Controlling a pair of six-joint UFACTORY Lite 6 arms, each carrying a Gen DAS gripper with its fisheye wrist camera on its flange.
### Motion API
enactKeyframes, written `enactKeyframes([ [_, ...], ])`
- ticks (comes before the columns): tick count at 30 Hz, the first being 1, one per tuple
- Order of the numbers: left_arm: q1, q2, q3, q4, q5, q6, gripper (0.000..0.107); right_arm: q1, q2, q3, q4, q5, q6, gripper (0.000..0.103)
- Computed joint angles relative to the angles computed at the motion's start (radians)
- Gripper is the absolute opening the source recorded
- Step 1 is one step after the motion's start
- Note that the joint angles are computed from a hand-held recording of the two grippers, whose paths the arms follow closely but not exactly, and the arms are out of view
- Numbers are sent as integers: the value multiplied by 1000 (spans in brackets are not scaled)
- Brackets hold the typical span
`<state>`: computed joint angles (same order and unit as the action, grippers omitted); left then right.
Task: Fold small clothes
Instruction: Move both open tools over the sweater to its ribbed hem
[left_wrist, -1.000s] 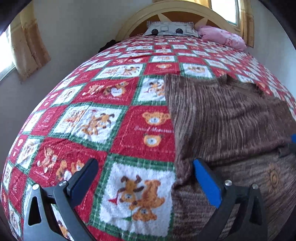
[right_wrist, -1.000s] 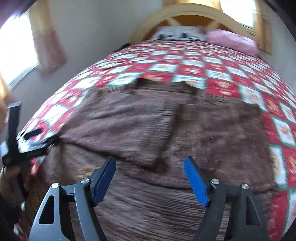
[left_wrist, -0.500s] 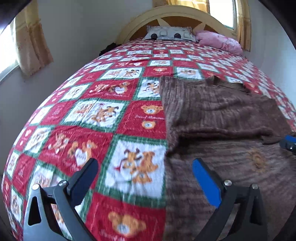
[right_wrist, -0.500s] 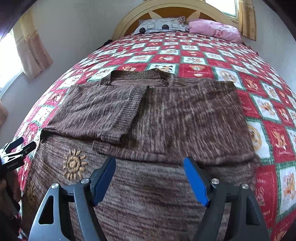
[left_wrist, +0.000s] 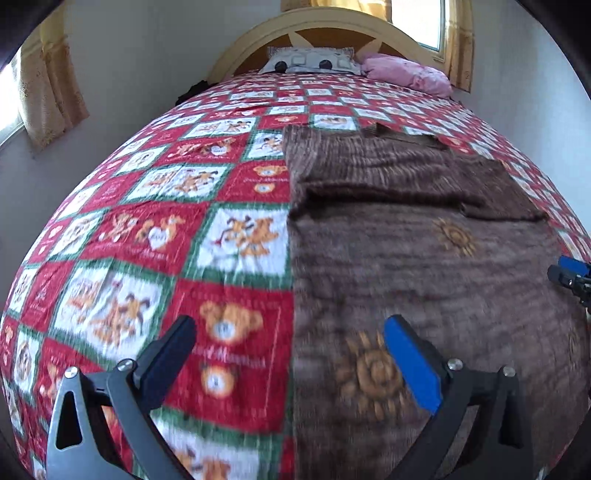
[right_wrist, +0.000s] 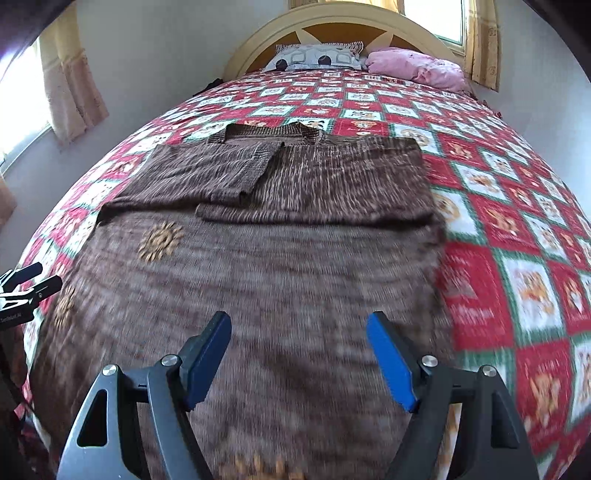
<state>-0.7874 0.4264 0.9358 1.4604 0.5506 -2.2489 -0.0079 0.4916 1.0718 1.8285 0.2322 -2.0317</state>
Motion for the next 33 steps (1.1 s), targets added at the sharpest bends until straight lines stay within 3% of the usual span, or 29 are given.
enactKeyframes([
  [13, -230, -11, -69, -61, 78, -120, 103, -57, -289, -453, 609, 84, -697, 77],
  [24, -373, -60, -158, -91, 129, -239, 103, -181, -504, -699, 426, 154, -563, 77],
  [28, -381, -58, -163, -94, 122, -251, 103, -203, -557, -769, 468, 155, -626, 77],
  [33, -435, -60, -167, -117, 144, -259, 103, -280, -668, -850, 257, 174, -464, 77],
])
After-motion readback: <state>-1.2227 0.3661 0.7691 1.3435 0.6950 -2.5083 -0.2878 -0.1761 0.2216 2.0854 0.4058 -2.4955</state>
